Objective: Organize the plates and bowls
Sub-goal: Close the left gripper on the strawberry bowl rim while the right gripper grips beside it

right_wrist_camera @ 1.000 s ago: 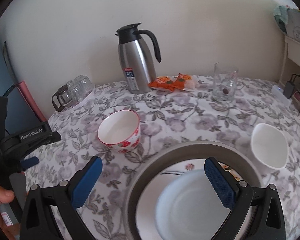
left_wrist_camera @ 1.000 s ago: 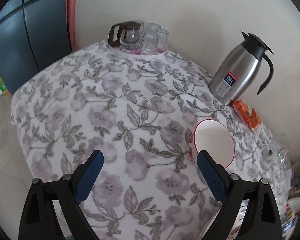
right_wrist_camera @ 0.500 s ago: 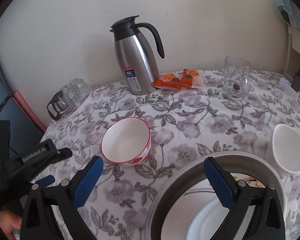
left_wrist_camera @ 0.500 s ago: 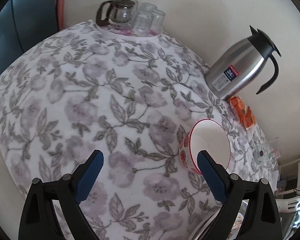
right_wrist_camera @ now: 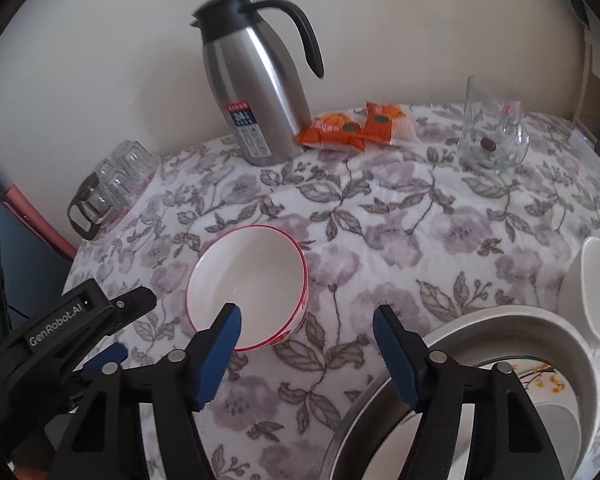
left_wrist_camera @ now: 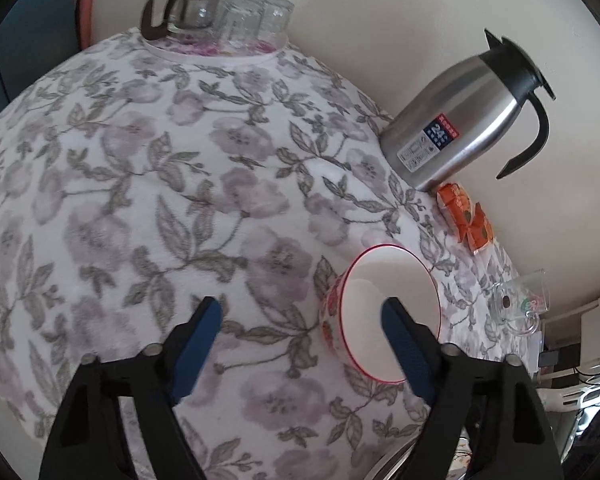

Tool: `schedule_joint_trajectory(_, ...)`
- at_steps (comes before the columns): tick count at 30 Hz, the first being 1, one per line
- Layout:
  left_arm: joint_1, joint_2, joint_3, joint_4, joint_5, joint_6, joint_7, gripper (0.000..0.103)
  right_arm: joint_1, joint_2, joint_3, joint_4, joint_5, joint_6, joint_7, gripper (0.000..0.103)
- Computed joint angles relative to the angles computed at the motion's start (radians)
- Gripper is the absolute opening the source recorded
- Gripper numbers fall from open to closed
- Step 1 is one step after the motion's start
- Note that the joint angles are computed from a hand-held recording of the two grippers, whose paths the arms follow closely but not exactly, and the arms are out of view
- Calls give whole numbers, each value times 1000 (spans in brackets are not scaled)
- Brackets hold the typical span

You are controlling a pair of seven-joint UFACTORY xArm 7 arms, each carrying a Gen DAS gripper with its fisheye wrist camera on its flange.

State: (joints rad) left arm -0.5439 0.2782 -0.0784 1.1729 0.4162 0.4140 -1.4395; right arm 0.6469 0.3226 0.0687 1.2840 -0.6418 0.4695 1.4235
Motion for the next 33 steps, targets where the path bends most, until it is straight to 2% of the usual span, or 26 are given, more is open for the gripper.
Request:
schedule_joint_trajectory(3, 22, 41, -17, 21, -51, -35, 54, 81, -4, 33, 6, 36, 27, 18, -27, 71)
schedule_joint_trajectory(13, 6, 144, 13, 105, -118, -68, 143, 81, -7, 148, -10, 147, 145, 68, -120, 69)
schedule_joint_trajectory(18, 1, 187, 20, 141, -162, -68, 193, 81, -9, 191, -17, 182, 201, 84, -161, 64)
schedule_joint_trajectory(20, -1, 203, 20, 157, -175, -66, 216, 75, -3, 199, -27, 190, 211, 92, -160, 61)
schedule_joint_trajectory(21, 3, 213, 14, 167, -187, -65, 233, 68, -1, 205, -31, 195, 213, 94, -159, 59)
schedule_joint_trajectory(23, -4, 225, 19, 179, -198, -58, 245, 65, -2, 214, -31, 203, 225, 99, -167, 55)
schedule_joint_trajectory(25, -3, 236, 17, 186, -212, -59, 259, 56, 6, 223, -39, 215, 227, 117, -166, 52)
schedule_joint_trajectory(27, 0, 244, 12, 189, -230, -65, 276, 52, 5, 226, -39, 216, 230, 111, -167, 51)
schedule_joint_trajectory(30, -7, 252, 19, 196, -239, -62, 291, 34, 5, 230, -39, 220, 237, 108, -170, 50)
schedule_joint_trajectory(33, -10, 251, 21, 191, -247, -75, 301, 23, 4, 230, -40, 214, 243, 91, -173, 43)
